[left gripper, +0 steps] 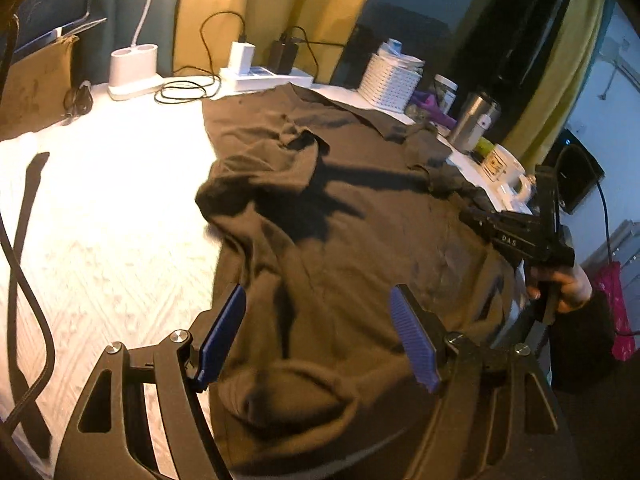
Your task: Fold small clothes
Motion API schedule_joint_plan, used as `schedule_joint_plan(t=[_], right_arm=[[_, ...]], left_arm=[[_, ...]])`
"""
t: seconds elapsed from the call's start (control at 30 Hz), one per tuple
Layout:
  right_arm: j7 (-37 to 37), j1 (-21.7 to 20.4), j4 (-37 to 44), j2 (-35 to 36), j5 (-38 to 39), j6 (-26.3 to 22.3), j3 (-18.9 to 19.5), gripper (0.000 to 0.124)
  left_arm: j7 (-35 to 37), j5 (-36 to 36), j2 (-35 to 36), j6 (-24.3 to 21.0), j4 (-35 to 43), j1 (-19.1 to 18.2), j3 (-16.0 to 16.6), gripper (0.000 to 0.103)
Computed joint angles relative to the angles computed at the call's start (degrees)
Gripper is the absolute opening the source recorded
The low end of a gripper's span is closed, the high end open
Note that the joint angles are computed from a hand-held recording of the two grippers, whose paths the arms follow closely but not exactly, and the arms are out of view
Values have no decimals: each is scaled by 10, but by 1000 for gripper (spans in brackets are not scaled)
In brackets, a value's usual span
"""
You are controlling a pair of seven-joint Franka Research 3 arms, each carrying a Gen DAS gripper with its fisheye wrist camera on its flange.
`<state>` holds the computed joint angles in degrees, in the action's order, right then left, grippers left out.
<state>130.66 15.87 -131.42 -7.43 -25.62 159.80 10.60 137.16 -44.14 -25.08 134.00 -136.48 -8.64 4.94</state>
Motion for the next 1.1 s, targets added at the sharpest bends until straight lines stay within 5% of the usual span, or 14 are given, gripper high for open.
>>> schedule_joint_plan(t=[0.23, 0.5, 0.57, 0.67, 0.77, 1.1], right_arm=[[125, -40, -84, -139, -56, -30, 62, 4], [183, -67, -187, -308, -4, -101, 121, 4], [190, -67, -212, -333, 16, -111, 124, 4], [193, -66, -242, -364, 37, -114, 128, 4], [195, -75, -258, -384, 50, -103, 132, 4], [179, -130, -249, -401, 52, -56, 164, 4]], left_arm=[[50, 2, -33, -22, -27, -9, 13, 74], [68, 24, -52, -25, -57, -7, 14, 73], [75, 27, -64, -23, -70, -9, 15, 50], [77, 44, -84, -16, -90, -10, 11, 28], [57, 65, -95, -17, -101, -8, 12, 17], [16, 79, -132, -65, -78, -7, 53, 17]])
